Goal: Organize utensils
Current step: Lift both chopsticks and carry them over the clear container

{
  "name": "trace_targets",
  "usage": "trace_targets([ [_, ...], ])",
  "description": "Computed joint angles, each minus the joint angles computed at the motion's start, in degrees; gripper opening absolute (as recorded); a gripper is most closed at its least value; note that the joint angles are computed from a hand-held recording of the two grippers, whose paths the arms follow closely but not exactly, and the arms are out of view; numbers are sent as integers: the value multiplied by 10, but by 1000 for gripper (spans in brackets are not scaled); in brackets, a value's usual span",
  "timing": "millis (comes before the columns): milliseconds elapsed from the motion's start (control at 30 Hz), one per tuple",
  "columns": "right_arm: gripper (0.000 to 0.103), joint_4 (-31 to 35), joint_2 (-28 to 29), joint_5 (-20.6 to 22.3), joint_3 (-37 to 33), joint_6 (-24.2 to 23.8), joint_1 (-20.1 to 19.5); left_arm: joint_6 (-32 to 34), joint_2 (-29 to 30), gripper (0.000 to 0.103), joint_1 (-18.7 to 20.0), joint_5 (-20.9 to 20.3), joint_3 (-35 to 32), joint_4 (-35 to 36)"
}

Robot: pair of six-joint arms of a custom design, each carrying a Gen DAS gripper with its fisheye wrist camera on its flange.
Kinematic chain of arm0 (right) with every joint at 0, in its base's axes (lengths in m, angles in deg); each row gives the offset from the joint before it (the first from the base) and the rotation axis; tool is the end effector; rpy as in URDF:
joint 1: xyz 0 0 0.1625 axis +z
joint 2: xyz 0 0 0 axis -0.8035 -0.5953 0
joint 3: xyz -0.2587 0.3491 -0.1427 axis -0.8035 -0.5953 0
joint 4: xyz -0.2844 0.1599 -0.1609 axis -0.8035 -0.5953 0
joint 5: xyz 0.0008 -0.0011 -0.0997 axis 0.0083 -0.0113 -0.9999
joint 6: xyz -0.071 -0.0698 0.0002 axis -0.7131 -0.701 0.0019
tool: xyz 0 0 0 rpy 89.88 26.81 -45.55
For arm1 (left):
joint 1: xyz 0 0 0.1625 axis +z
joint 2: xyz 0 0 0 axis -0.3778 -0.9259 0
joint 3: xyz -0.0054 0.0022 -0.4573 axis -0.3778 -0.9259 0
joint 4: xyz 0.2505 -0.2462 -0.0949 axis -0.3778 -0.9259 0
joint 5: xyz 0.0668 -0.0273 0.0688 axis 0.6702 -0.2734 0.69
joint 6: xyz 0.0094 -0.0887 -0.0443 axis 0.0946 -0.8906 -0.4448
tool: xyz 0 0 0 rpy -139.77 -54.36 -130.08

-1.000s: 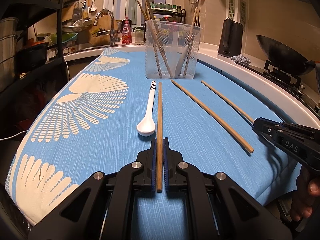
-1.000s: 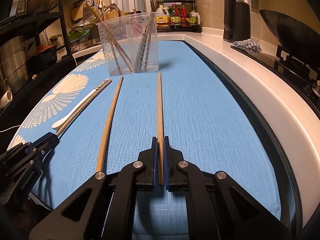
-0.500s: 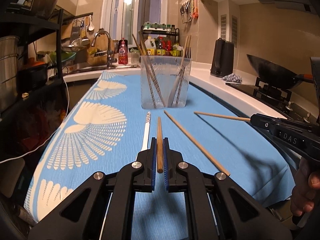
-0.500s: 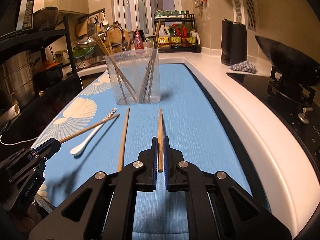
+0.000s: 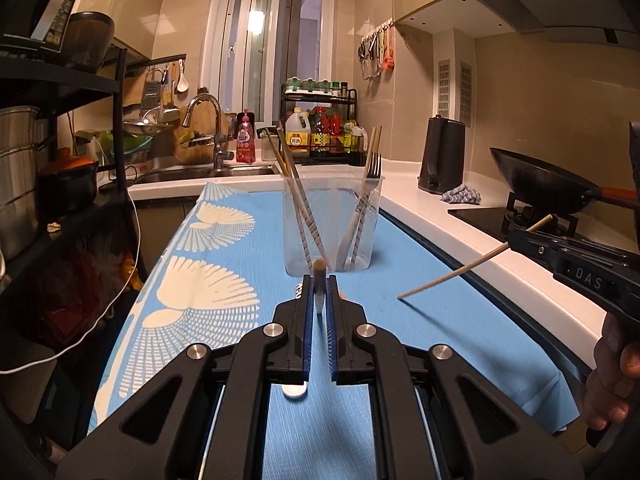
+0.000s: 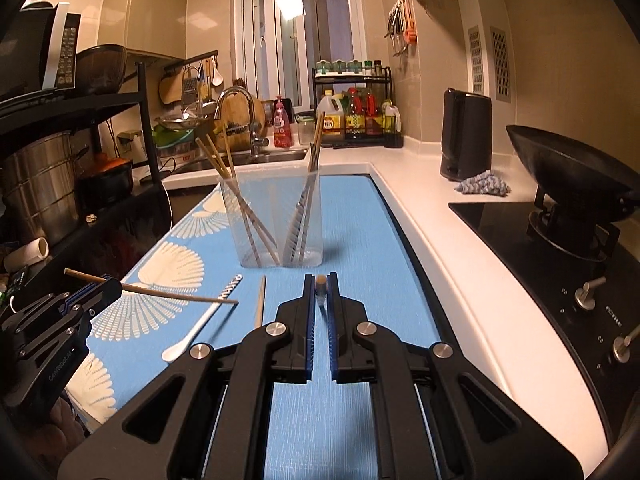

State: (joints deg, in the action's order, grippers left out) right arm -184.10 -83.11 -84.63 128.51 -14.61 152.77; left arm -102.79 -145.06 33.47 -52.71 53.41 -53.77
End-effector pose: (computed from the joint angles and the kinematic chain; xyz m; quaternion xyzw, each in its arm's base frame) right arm 0.1965 -0.4025 0.2591 0.3888 -0.8269 0.3834 0.1349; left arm -0.3050 -0.2950 0.1158 0.0915 0.7195 -0.5773 0.3751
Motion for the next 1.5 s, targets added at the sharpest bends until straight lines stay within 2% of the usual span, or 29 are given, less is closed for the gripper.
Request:
trace_targets([
  [133, 6, 12, -3, 2, -13, 5, 13, -1, -9, 6, 4, 10, -15, 26],
  [533, 6, 62, -8, 8, -59, 24, 39, 55, -40, 6, 16, 24, -33, 8],
  [700, 6, 82, -8, 14, -78, 33, 48, 154, -66, 6, 27, 35, -17, -86],
  [867, 6, 96, -6, 19, -92, 35, 58, 262, -80, 6, 37, 27, -3, -205],
  [967, 6, 103, -4, 22, -102, 33, 63, 287, -89, 6, 40, 23, -9, -213],
  [1133, 6, 129, -1, 26, -133, 36, 76, 393, -109, 6, 61, -9, -10, -321],
  [1367, 6, 162, 15, 27, -192, 35, 100, 487, -127, 6, 86, -44, -37, -370],
  [1500, 6, 181, 29, 33, -239, 37, 113, 554, -133, 6, 99, -37, -61, -395],
])
